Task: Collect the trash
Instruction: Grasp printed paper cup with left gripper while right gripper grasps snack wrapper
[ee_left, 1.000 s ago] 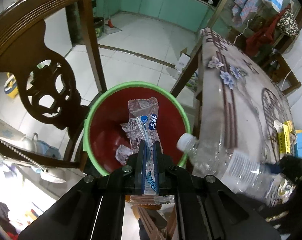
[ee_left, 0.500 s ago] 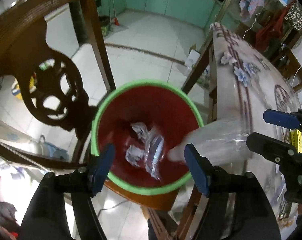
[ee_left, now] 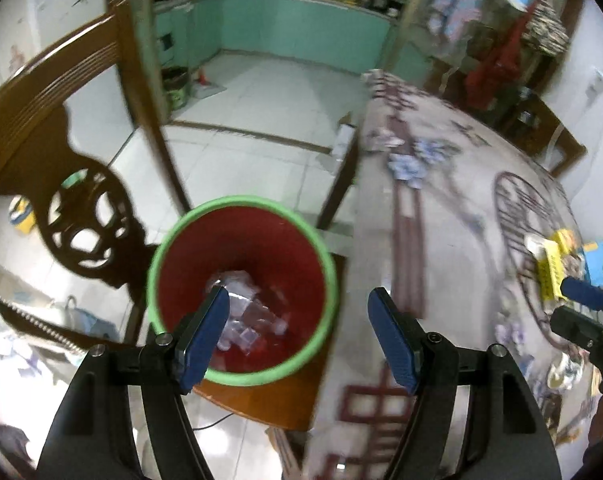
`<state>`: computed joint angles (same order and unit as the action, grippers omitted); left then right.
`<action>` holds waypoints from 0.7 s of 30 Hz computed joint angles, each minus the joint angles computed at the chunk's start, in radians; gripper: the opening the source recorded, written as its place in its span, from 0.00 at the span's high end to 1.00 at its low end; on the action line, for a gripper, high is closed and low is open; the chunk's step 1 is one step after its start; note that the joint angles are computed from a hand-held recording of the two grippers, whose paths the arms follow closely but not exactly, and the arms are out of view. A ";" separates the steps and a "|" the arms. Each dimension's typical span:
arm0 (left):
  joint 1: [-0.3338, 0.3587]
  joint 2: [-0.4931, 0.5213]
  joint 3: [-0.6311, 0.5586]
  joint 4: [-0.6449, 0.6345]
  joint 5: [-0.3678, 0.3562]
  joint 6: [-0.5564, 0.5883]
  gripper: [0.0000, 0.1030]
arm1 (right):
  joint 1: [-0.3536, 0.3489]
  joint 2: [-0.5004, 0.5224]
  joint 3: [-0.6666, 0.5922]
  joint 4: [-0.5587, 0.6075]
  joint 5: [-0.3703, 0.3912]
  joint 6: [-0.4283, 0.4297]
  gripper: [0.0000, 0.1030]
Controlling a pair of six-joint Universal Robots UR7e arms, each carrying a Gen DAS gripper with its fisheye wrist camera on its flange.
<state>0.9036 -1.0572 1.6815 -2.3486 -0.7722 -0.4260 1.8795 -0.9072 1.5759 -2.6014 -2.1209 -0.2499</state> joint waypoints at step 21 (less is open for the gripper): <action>-0.268 0.394 -0.190 0.007 -0.468 0.316 0.31 | -0.434 -0.948 0.436 0.396 -0.226 0.231 0.37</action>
<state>0.6353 -0.6632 1.4918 -2.3414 -1.2402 -0.1095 1.4456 -1.8553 2.0121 -2.2050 -2.3471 -0.0189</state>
